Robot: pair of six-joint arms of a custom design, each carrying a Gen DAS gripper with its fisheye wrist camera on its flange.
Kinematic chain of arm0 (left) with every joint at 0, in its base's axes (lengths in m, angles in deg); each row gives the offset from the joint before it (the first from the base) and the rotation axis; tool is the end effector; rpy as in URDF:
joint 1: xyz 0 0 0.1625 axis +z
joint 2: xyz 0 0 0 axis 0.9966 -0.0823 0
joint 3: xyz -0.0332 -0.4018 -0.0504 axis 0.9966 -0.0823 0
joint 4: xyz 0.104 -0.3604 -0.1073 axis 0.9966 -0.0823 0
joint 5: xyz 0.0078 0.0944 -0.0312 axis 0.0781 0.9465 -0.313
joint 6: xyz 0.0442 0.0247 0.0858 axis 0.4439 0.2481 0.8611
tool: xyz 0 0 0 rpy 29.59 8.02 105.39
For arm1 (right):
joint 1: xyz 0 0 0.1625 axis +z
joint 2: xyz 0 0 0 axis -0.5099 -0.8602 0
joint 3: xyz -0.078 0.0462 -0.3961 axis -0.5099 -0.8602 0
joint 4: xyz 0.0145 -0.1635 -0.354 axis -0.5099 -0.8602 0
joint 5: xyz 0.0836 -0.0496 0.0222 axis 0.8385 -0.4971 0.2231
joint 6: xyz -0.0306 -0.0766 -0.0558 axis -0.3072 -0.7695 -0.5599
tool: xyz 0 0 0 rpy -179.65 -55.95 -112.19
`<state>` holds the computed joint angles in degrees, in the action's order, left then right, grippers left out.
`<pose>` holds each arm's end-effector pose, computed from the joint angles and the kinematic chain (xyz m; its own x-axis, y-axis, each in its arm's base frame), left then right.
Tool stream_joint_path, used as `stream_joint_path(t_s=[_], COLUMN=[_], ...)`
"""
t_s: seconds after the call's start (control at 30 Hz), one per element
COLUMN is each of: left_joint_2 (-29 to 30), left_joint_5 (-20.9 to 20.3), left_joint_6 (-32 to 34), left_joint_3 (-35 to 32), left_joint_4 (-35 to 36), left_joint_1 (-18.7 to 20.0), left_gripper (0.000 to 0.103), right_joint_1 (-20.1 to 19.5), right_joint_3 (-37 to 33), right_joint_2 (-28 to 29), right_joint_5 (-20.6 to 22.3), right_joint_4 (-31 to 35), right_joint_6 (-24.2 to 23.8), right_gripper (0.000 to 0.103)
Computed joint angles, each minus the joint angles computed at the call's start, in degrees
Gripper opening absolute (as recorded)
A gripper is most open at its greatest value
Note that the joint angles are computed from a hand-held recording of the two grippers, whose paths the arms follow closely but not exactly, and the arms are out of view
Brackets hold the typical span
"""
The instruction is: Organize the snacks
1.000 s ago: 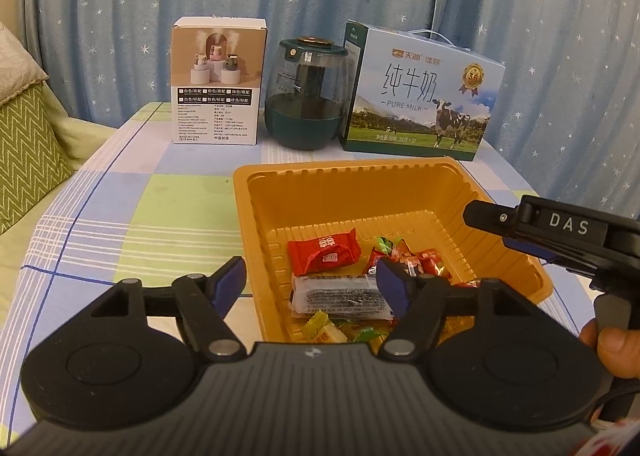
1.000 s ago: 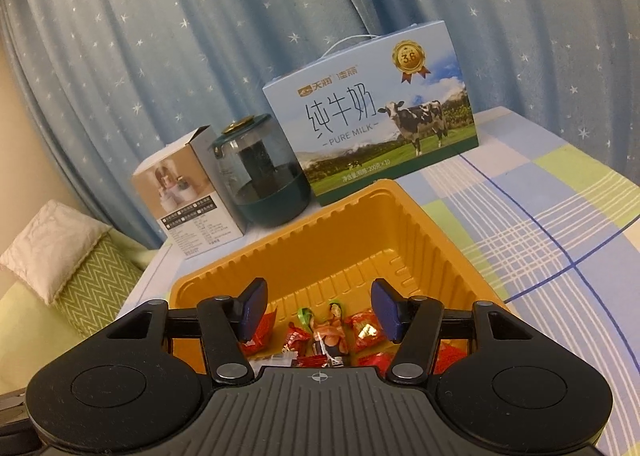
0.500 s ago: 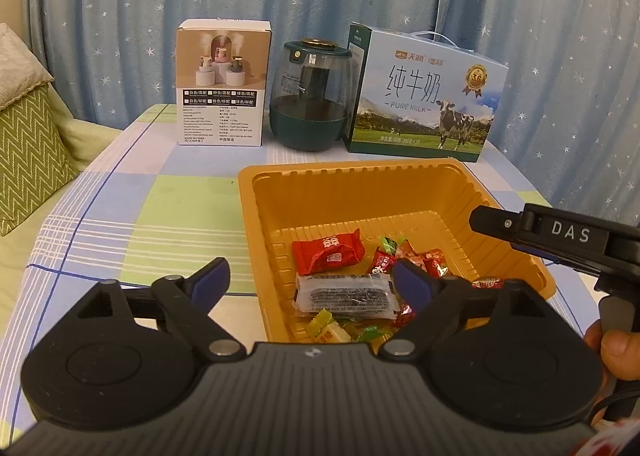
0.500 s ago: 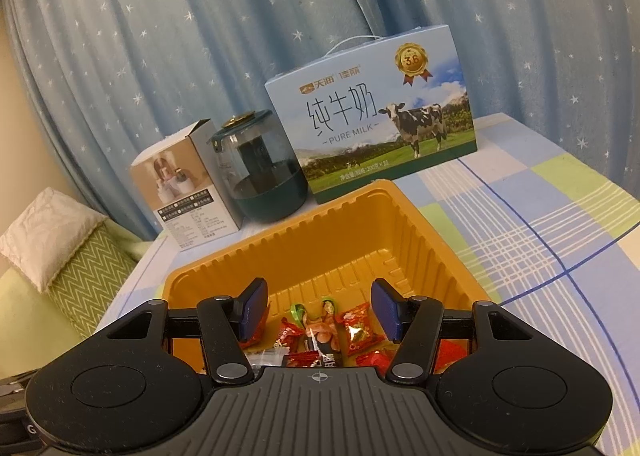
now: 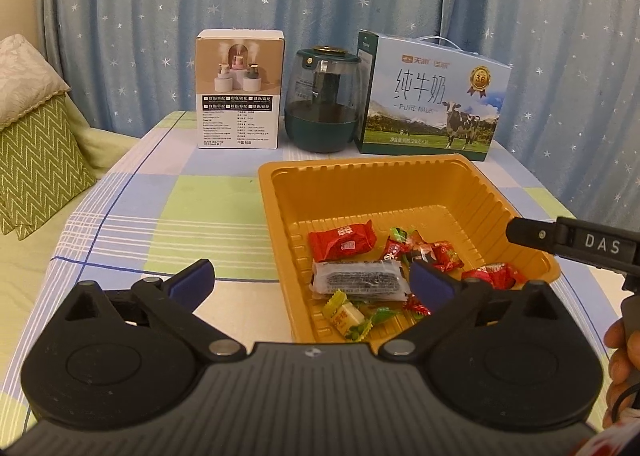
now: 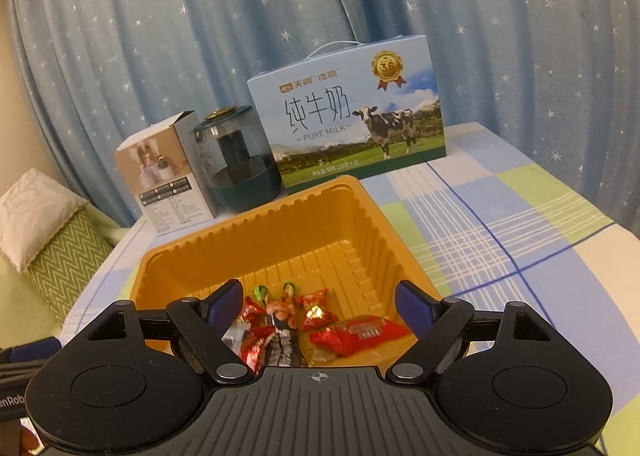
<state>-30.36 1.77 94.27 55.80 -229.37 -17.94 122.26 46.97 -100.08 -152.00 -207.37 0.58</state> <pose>-0.1352 -0.7861 0.0762 -0.7163 0.3620 -0.5966 0.6731 0.5839 -0.4538 0.1083 -0.7170 0.0902 -0.8701 0.2834 0.4033 -0.2410 0.4691 -0.8496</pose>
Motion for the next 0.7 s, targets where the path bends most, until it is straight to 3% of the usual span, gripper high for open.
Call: stream_joint_path(t_s=[0.4,0.7], left_joint_2=[-6.5,-12.3], left_joint_5=[1.3,5.9], left_joint_6=[-6.1,-9.4], left_joint_3=[10.5,20.9], left_joint_4=[-2.9,-6.2], left_joint_1=[-1.4,-3.6], left_gripper=[0.103,0.103], right_joint_1=[2.1,4.6], right_joint_3=[8.2,16.1], right_joint_2=[-3.8,-7.5], right_joint_5=[-2.1,-4.1], right_joint_4=[-4.5,-5.3], right_joint_6=[-3.7,-6.0], right_gripper=[0.083,0.083])
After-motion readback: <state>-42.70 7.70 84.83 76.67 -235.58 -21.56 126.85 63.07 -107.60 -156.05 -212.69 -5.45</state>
